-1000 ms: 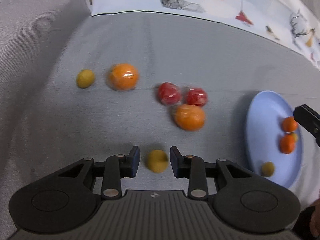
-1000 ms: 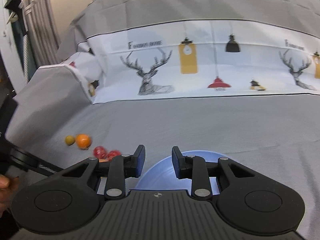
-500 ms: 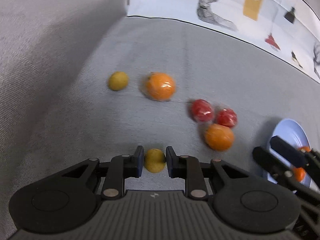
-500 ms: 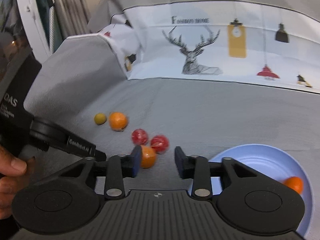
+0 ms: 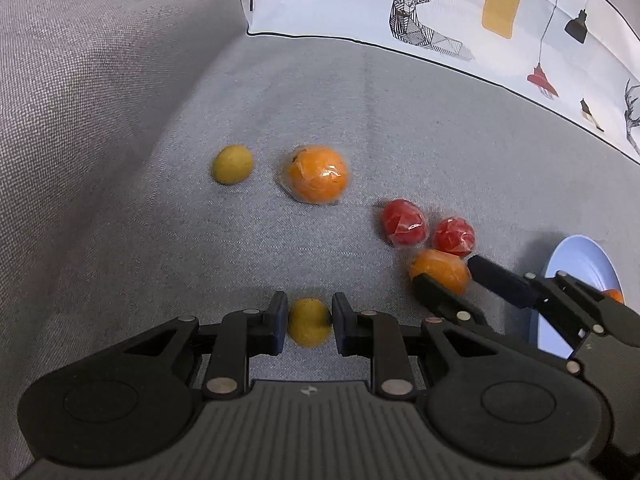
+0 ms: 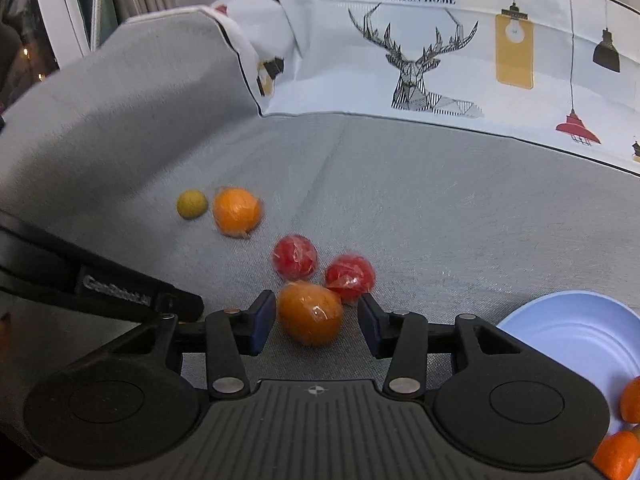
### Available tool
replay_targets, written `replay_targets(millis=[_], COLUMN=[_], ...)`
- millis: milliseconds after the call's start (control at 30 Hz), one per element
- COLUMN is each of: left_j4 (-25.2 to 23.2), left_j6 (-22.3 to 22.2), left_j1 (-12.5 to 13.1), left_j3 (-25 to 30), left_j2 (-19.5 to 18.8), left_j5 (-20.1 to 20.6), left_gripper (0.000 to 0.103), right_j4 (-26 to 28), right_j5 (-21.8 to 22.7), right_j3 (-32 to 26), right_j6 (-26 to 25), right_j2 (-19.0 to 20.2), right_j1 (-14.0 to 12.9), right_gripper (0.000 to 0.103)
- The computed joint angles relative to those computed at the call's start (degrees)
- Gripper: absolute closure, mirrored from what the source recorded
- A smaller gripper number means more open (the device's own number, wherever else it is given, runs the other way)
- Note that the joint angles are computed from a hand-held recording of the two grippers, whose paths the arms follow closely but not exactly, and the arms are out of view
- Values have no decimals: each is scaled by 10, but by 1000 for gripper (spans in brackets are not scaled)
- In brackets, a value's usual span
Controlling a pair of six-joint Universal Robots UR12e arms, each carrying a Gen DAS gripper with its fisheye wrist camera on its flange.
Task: Organize fruits
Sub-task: 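Grasp a yellow fruit with the left tool while the right tool grasps a plastic-wrapped orange, then carry the yellow fruit with the left tool while the right tool carries the wrapped orange over the plate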
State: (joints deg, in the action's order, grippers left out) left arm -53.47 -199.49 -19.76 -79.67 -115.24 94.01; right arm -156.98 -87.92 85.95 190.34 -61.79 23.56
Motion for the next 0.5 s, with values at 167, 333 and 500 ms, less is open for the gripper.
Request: replay_targets(millis=[167,333,500], left_j4=[8,30,-11], left_j6=[0,7,40], left_j1=[0,4,1], left_j3=[-2,-13,1], left_j2=[2,8,0], left_j5=[-2,-27,-42], left_gripper=[77,77,76], right_j4=[-12,-2,60], right_j5=[-11,-12,-1], right_j3=[6,17,21], right_j6=[-26,-30,-37], right_j2=[-5,-23,-32], right_j1=[4,3,1], right_gripper=[66,66,66])
